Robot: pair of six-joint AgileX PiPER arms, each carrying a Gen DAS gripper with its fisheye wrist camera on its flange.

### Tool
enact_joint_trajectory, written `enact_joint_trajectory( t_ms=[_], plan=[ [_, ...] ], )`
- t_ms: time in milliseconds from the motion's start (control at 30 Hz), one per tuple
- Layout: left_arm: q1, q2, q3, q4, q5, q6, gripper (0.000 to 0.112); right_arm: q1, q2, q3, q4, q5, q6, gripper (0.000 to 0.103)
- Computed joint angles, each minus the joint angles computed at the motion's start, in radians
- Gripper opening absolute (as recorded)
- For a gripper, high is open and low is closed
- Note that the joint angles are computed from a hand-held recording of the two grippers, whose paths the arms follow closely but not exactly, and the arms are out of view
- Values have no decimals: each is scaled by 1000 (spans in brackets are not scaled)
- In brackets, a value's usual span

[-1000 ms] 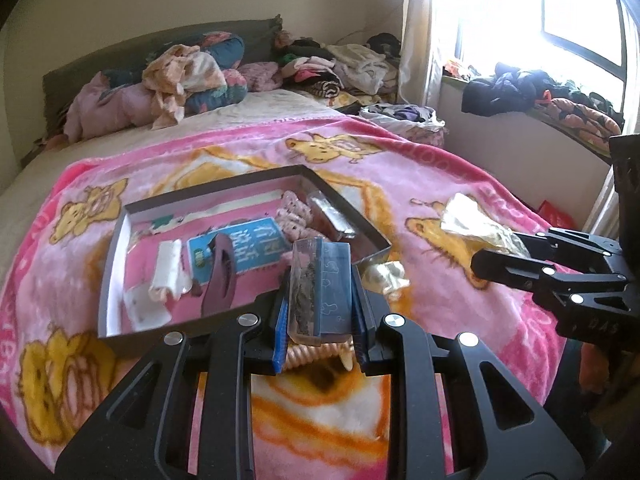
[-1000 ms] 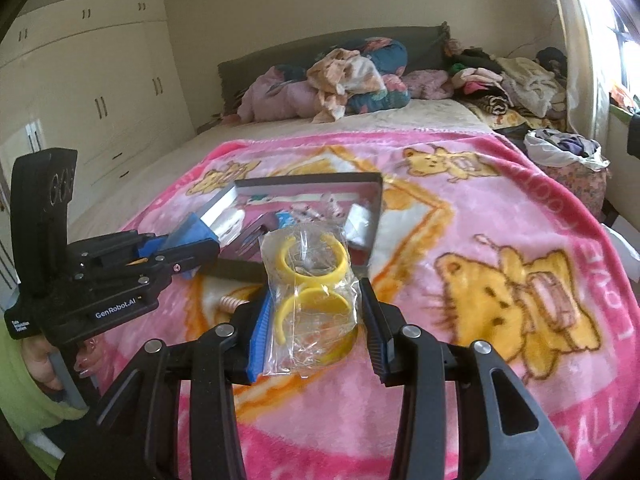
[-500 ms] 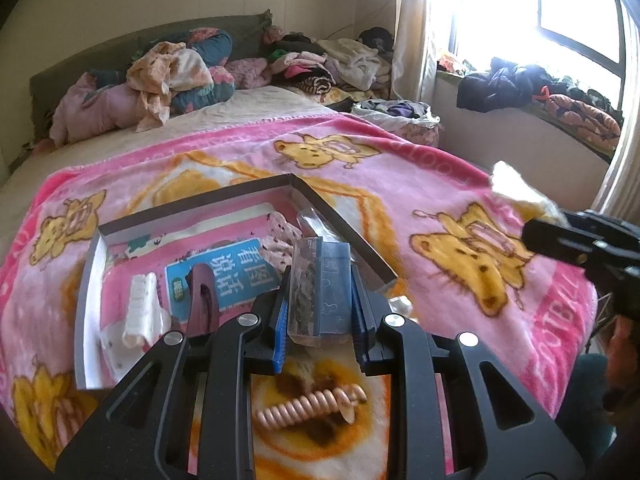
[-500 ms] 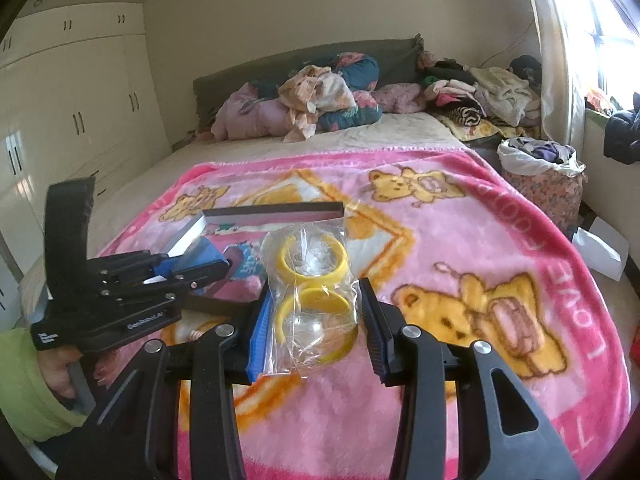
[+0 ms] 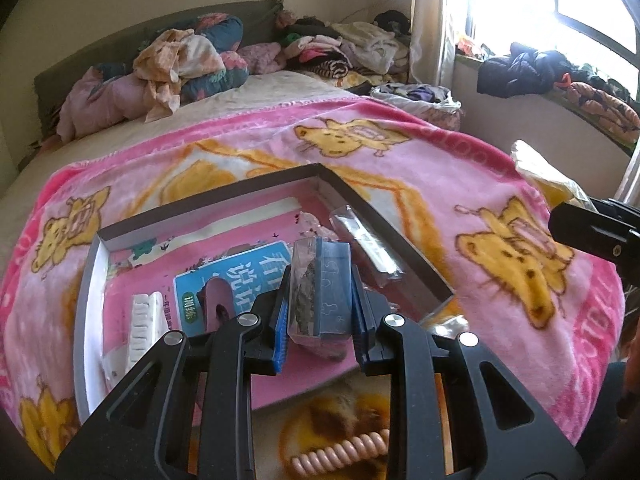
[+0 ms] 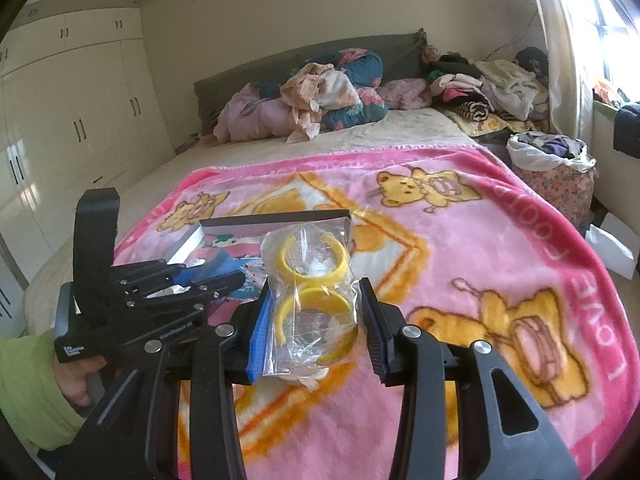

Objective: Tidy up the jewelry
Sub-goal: 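Carry the blue box into the tray with the left tool while the right tool carries the rings bag there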

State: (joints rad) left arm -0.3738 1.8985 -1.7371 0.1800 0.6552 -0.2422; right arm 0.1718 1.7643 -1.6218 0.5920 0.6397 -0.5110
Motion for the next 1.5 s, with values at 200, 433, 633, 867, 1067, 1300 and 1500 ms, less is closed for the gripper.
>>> enact_joint_trajectory(
  t_ms=[200,433,633,867,1067,1300,1500],
  plan=[
    [32,46,-39,-26,14,23,18,32,92,-105,-50,22,54,39],
    [60,79,-58,-40,16,32,18,59,204,-239,-124,66,143,39],
    [82,94,-56,-59,16,46,18,81,272,-305,-173,86,186,39],
    [97,108,-62,-68,21,51,18,95,325,-362,-194,107,205,39],
    [108,113,-63,-69,18,56,18,110,393,-459,-228,148,251,39],
    [131,95,-33,-77,8,56,18,125,463,-571,-240,207,285,40],
    [139,83,-20,-95,7,72,18,122,454,-550,-226,200,297,43]
  ],
)
